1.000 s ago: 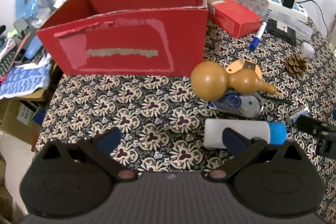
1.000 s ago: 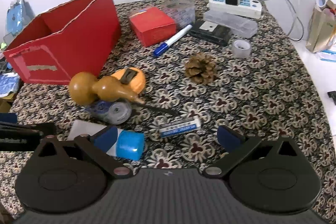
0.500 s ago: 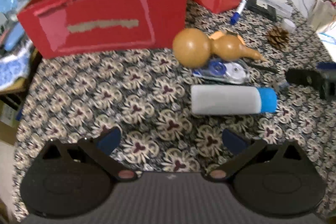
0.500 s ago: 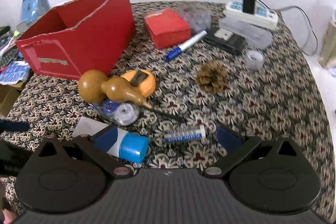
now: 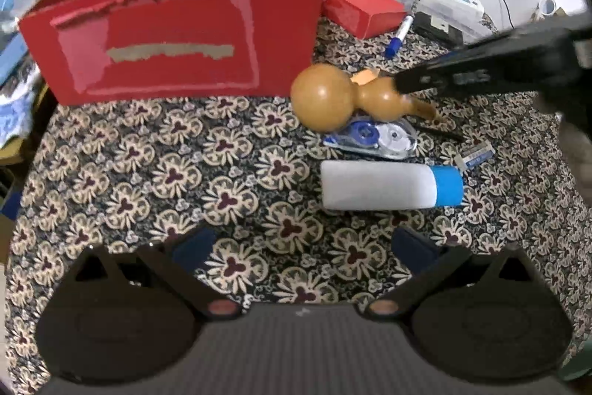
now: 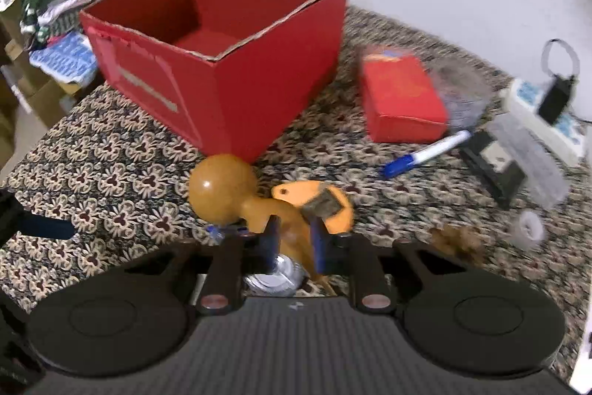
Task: Organize rigid objects
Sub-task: 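Reach the right tool to the brown gourd and close on its neck, then lift the gourd with the right tool and carry it over the red box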
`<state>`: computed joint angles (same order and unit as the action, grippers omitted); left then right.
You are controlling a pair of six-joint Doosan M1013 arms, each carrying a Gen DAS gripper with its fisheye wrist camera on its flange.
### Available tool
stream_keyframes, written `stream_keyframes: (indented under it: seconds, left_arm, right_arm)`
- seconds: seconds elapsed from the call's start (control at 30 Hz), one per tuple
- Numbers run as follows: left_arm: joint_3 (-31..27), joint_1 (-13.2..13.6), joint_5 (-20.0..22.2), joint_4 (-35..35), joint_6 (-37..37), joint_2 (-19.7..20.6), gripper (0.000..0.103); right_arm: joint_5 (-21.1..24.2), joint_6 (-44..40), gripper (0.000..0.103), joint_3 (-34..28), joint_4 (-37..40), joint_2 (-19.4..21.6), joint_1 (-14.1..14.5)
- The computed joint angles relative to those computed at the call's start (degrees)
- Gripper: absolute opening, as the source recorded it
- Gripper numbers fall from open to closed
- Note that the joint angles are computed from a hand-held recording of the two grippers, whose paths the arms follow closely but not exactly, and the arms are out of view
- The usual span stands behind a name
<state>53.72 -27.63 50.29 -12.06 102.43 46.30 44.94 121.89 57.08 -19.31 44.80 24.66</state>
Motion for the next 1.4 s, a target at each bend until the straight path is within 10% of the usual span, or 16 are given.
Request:
stream_keyframes:
  seconds: [0.73, 1.03, 1.4]
  left_arm:
    - [-3.1, 0.9, -0.4, -3.4, -3.6, 1.6, 0.103]
    - [-14.7, 2.5, 6.2, -14.3, -7.8, 7.9, 0.102]
    - [-31.7, 1.7, 19.0, -12.7, -16.6, 17.6, 0.099]
  right_arm:
    - [12.2, -31.5, 0.028, -12.2, 12.5, 6.7, -1.4]
    - [10.6, -28.6, 0.029, -5.2, 28.2, 3.2, -4.4]
    - [-4.2, -34.1, 0.020, 8.2, 43.6, -2.2, -4.3]
